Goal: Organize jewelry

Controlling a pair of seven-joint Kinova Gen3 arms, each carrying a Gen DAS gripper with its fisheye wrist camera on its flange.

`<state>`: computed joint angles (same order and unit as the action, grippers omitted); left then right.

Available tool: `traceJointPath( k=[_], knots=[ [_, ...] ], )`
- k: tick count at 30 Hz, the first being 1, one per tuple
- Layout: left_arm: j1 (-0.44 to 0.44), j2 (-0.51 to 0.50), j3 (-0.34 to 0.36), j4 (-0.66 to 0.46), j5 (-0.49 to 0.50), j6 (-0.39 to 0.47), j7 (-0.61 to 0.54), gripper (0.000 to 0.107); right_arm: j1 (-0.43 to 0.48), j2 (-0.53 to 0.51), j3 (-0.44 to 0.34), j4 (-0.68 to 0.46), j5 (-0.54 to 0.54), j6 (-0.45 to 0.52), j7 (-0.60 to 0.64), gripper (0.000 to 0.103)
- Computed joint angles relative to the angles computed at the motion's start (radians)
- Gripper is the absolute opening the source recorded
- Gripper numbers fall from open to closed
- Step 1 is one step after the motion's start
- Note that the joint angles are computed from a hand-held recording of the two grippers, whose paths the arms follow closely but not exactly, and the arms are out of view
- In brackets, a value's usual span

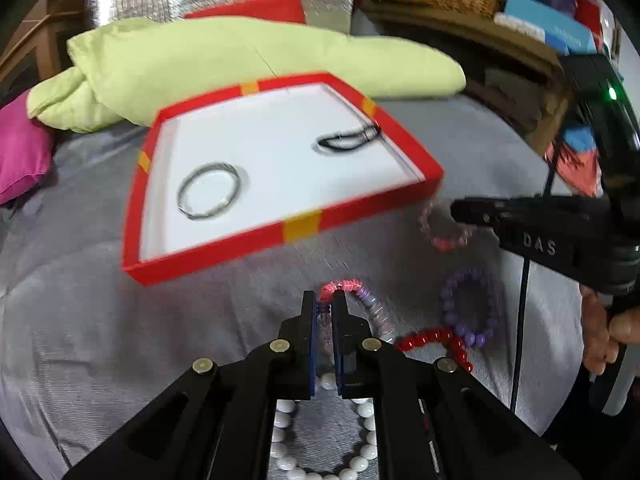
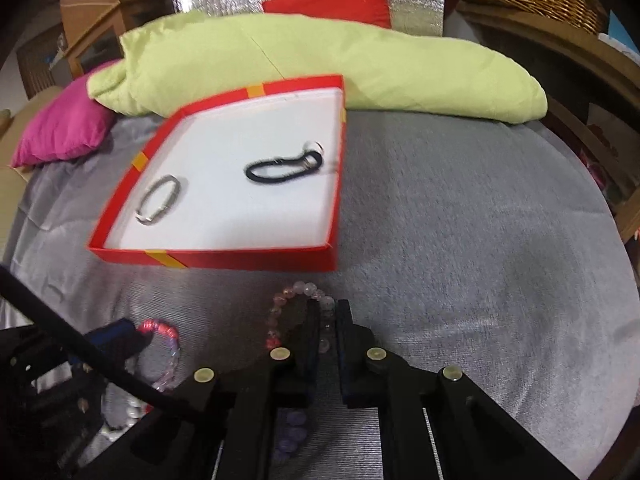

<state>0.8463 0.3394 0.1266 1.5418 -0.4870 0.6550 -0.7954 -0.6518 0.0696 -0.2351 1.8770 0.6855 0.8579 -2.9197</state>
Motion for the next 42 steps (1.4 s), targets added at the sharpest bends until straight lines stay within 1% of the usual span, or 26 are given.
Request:
traceJointPath(
  k=[5,11,15,18,26,32,38,42],
  knots=[
    [0.014,-0.046,-0.032,0.049,-0.058,-0.049,0.094,0.007,0.018,-0.044,-0.007,0.037,0.012,-0.077,-0.032,0.009],
    [0.021,-0.072,-0.044,0.08,-0.161,-0.087,0.205,0.007,-0.008,-0.05,-0.047,0.05,0.142,-0.064,-0.12,0.009],
    [0.028,-0.073,-0.041,0.083,-0.225,-0.084,0.267,0.007,-0.053,-0.032,-0.074,0.037,0.238,-0.001,-0.166,0.009],
    [0.025,-0.066,-0.034,0.076,-0.25,-0.077,0.285,0.007,-0.079,-0.017,-0.075,0.021,0.26,0.037,-0.163,0.009],
    [0.019,-0.065,-0.027,0.072,-0.273,-0.072,0.317,0.007,-0.151,0.012,-0.073,-0.016,0.308,0.149,-0.172,0.009],
    [0.019,-0.063,-0.03,0.062,-0.293,-0.076,0.342,0.007,-0.167,0.016,-0.066,-0.025,0.325,0.183,-0.184,0.009],
    [0.031,-0.069,-0.049,0.062,-0.352,-0.108,0.398,0.007,-0.182,0.027,-0.067,-0.039,0.347,0.215,-0.185,0.009],
    [0.034,-0.061,-0.056,0.051,-0.387,-0.11,0.431,0.007,-0.189,0.031,-0.063,-0.049,0.357,0.232,-0.192,0.009]
  ],
)
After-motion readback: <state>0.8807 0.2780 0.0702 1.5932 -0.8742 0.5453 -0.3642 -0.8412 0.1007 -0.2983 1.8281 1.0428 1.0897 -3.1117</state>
